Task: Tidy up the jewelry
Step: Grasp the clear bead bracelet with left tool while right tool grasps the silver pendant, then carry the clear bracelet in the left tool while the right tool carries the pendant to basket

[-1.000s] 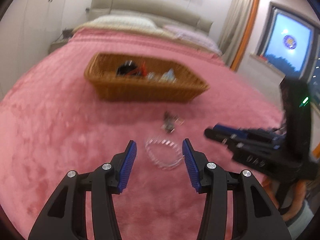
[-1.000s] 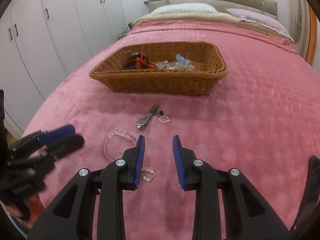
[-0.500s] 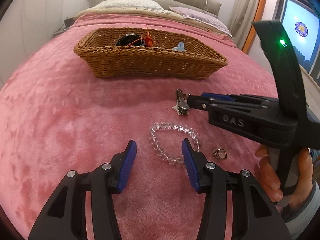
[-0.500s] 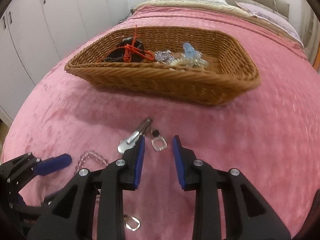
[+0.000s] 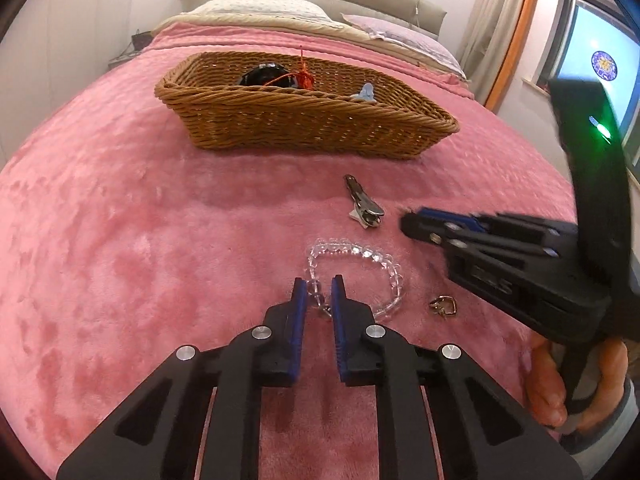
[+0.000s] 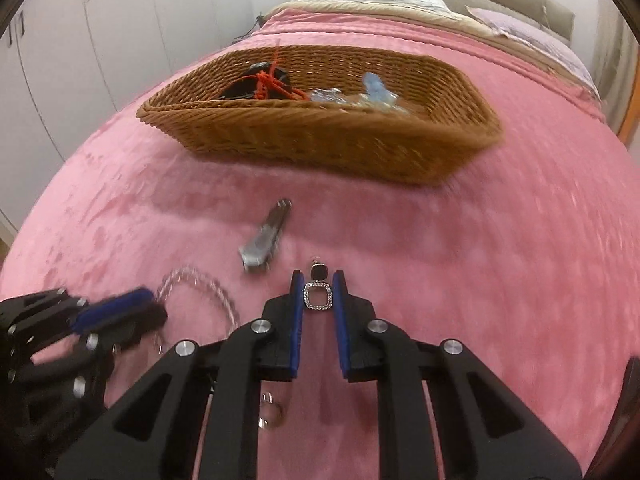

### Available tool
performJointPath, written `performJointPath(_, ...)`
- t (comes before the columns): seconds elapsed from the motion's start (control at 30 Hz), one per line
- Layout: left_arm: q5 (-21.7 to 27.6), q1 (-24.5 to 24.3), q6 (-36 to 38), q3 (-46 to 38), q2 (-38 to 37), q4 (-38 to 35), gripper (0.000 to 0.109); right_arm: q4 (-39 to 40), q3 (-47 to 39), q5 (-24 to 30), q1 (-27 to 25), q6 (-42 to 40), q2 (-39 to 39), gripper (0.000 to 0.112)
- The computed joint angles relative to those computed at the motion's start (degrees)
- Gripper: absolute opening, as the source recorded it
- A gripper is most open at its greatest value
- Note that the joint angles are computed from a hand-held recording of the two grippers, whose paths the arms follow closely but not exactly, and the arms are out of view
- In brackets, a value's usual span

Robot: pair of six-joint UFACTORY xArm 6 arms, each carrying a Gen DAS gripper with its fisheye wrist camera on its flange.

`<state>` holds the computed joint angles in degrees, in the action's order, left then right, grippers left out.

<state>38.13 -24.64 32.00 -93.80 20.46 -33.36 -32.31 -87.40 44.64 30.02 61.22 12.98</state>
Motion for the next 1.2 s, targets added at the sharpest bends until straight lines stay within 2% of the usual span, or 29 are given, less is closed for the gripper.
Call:
performJointPath(0.17,-1.2,0.2,1.5,1.8,-1.2,-2.1,0.006,-3.8,11.5,-5.3,0.1,10.0,-8.5,0.012)
performJointPath(0.3,-1.5,0.5,3.2,3.0,-2.3,-4.4,0.006,-7.8,16.6,-8.4,-0.2,16.5,-12.7,0.013)
performJointPath(0.57,-0.5,2.7,2.2,4.7,-4.3,-5.1,0.006,-7.9,19.5,-10.8,-1.1,18.1,-14.7,0.013)
performJointPath(0.67,1.8,3.8,0.9,3.3,-3.6,-5.2,0.007,-8.0,19.5,-11.3,-1.1,18.5,-14.3,0.013)
performJointPath(0.7,2.4,3.9,1.0,3.2,-3.5,-5.3,0.010,-7.8,19.7,-11.5,-1.1,18.4,-14.3,0.013)
performJointPath(0.73,2.8,3.9,0.6,3.1,-3.4,-4.6,0.029,-7.6,19.8,-11.7,-1.2,18.3,-14.4,0.013)
performJointPath(0.77,2.7,3.7,-0.2,3.0,-3.3,-3.7,0.040,-7.5,19.8,-11.9,-1.3,18.2,-14.4,0.013)
performJointPath(0.8,1.7,3.3,-0.3,3.2,-3.3,-3.0,0.046,-7.6,19.9,-12.0,-1.3,18.3,-14.4,0.013)
performJointPath(0.9,0.2,1.4,-5.0,1.9,-1.9,6.2,0.042,-8.0,19.7,-11.9,-1.1,18.3,-14.2,0.013)
performJointPath(0.97,-3.6,0.0,-9.0,3.3,-2.2,14.5,0.024,-8.5,19.2,-11.1,-0.8,18.3,-13.9,0.013)
performJointPath(1.0,-4.6,-0.6,-9.3,3.9,-2.5,16.3,0.007,-9.2,19.0,-10.7,-0.5,18.5,-13.8,0.013)
performJointPath(1.1,-6.2,-0.6,-6.6,5.7,-3.8,13.7,0.005,-12.3,18.7,-10.1,0.3,20.0,-14.1,0.013)
performJointPath(1.2,-6.9,0.1,-1.5,6.8,-5.4,5.9,0.005,-15.3,18.1,-8.7,1.3,21.3,-14.5,0.013)
